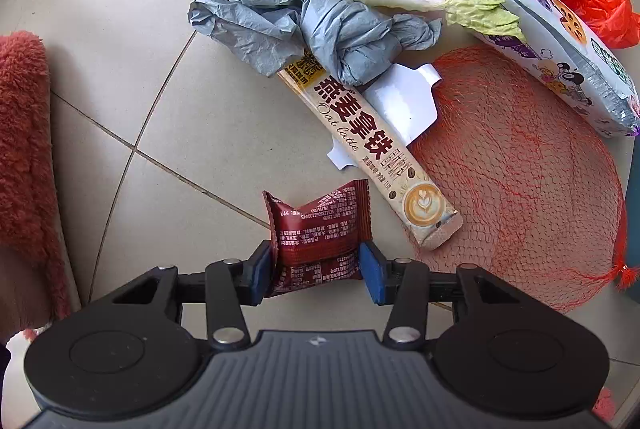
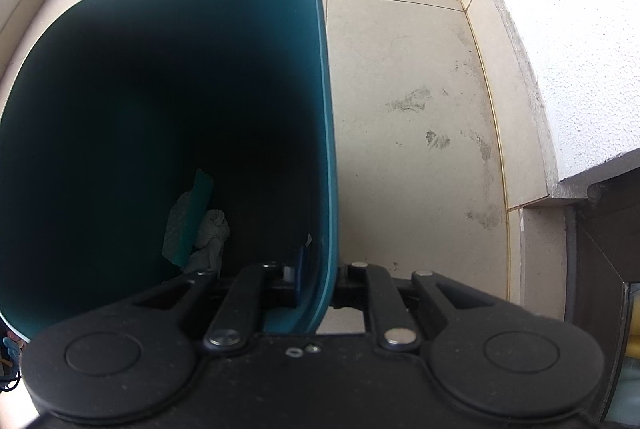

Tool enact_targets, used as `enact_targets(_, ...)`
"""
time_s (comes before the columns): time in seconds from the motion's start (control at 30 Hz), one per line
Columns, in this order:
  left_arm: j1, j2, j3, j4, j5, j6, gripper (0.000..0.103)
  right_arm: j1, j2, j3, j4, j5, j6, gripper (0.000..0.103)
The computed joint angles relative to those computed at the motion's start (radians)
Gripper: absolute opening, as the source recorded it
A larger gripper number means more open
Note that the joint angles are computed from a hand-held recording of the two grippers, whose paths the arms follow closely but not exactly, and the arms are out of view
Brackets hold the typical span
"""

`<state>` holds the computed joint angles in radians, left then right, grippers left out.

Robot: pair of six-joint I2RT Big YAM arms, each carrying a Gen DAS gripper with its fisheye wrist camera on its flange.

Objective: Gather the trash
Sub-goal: 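Move the left gripper to the red snack wrapper and close on it, then carry the red snack wrapper with the left gripper over the bin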

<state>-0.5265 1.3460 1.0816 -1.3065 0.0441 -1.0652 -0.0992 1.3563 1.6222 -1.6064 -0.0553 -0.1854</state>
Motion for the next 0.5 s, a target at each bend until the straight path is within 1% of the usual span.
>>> enact_targets(0.07,-0.005,0.008,0.017,-0.022,-0.02,-0.001,0.042,0.0,-0.001,-0.002,0.002,0.001,-0.001,0.012)
enact_targets(0.13,-0.013,0.01,0.028,-0.031,-0.023,-0.007,0.041,0.001,-0.003,-0.004,0.004,0.003,-0.004,0.011)
enact_targets(0.27,-0.018,0.009,0.071,-0.067,-0.036,-0.014,0.04,0.003,-0.015,-0.02,0.015,0.013,0.003,0.007)
enact_targets(0.5,-0.045,-0.028,0.209,-0.161,-0.071,-0.053,0.04,0.021,-0.03,-0.038,0.031,0.032,0.003,0.006)
